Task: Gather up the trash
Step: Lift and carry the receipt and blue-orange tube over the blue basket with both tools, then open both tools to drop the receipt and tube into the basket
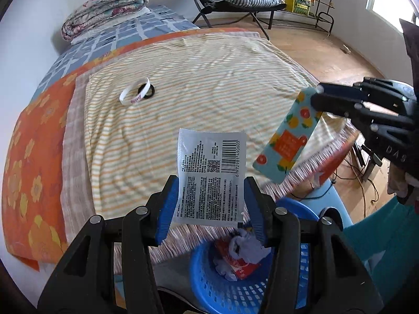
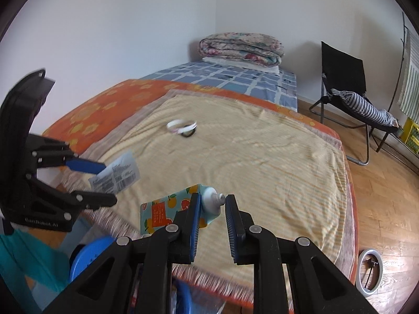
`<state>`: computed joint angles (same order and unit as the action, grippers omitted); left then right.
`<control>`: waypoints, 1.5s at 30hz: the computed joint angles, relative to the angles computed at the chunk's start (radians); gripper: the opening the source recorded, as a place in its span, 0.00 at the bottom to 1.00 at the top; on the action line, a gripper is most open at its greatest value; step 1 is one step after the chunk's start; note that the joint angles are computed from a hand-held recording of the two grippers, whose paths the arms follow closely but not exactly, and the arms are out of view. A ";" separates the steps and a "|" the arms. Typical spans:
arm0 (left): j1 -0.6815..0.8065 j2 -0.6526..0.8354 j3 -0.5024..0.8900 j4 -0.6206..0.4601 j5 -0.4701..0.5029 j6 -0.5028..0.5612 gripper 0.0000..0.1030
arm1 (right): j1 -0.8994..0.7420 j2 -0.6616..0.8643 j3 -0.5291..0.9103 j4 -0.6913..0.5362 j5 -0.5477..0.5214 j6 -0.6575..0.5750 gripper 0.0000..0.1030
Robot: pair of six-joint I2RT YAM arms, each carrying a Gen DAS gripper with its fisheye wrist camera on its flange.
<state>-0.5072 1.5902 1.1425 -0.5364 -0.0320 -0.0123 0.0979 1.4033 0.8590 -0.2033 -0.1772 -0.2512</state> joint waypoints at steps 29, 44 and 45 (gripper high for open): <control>-0.142 -0.144 -0.366 0.114 -0.010 -0.102 0.51 | 0.082 -0.223 -0.384 0.025 0.039 -0.011 0.18; -0.166 -0.133 -0.398 0.129 -0.008 -0.114 0.57 | 0.083 -0.197 -0.406 0.023 0.013 0.007 0.18; -0.166 -0.130 -0.398 0.128 -0.007 -0.114 0.57 | 0.084 -0.193 -0.406 0.025 0.013 0.008 0.18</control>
<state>-0.6735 1.4603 0.7446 -0.4081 -0.0390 -0.1263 0.1822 1.2103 0.4528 -0.1783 -0.1640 -0.2431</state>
